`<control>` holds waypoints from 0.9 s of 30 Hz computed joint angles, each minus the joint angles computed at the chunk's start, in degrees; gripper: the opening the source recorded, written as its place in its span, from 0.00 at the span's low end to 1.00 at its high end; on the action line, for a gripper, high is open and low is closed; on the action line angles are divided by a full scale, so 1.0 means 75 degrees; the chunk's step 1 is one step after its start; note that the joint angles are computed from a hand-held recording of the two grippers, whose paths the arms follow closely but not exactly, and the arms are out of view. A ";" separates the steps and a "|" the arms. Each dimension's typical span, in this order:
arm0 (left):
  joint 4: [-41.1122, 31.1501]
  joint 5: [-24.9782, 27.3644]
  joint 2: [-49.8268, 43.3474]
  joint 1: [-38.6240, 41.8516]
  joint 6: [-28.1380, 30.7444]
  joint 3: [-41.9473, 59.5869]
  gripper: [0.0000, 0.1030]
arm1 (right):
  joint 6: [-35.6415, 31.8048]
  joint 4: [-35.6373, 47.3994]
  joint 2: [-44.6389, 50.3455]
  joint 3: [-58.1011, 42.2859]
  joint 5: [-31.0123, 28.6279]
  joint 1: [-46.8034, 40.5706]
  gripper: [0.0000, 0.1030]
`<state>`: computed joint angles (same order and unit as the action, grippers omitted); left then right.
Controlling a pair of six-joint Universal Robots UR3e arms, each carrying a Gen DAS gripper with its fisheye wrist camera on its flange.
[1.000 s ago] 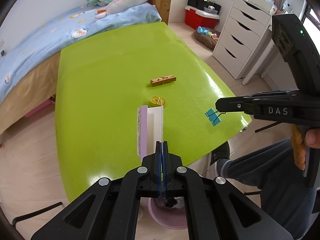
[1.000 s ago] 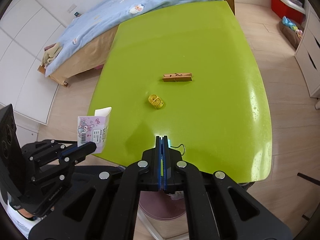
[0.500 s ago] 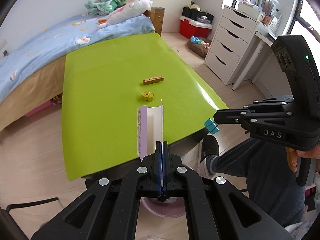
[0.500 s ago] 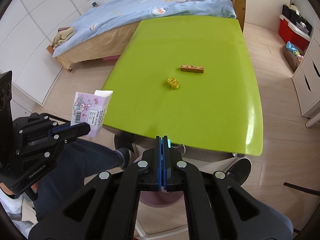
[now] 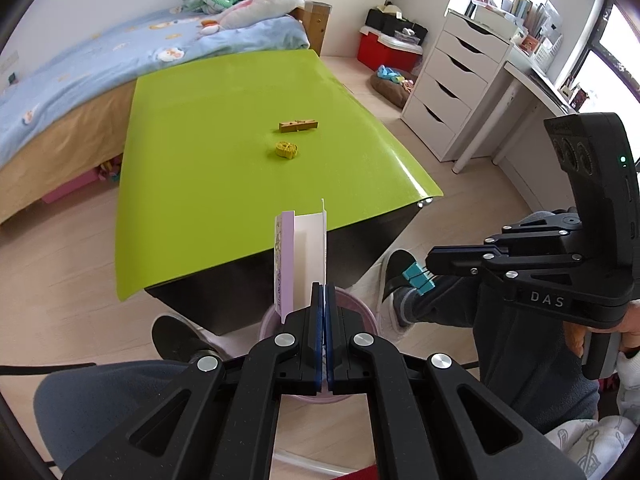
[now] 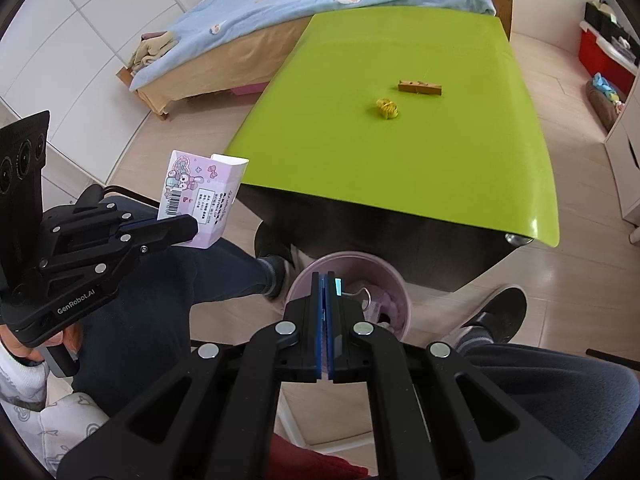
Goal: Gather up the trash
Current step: 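Carry teal clip and pink card over the wastebasket and open both tools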
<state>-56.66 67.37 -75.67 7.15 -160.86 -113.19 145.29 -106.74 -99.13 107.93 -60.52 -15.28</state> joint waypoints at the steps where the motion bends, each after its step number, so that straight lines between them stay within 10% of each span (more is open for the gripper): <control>1: -0.0014 -0.0002 0.0019 0.0005 0.0012 -0.0007 0.01 | -0.0007 0.0018 0.0004 0.0018 0.0033 0.0008 0.01; 8: -0.0129 -0.0088 0.0160 0.0062 0.0082 -0.0001 0.01 | 0.0056 -0.0047 0.0064 0.0002 0.0037 0.0079 0.04; 10: -0.0127 -0.0075 0.0150 0.0040 0.0090 -0.0002 0.01 | 0.0246 -0.0277 0.0086 0.0040 -0.0145 0.0129 0.22; 12: -0.0120 -0.0060 0.0151 0.0012 0.0098 -0.0028 0.01 | 0.0301 -0.0342 0.0007 0.0129 -0.0095 0.0019 0.76; 14: -0.0136 -0.0068 0.0128 -0.0006 0.0106 -0.0026 0.01 | 0.0318 -0.0427 -0.0097 0.0232 -0.0013 -0.0119 0.86; 27: -0.0469 -0.0192 -0.0106 -0.0305 0.0324 0.0149 0.07 | 0.0610 -0.0611 -0.0463 0.0195 -0.0059 -0.0744 0.94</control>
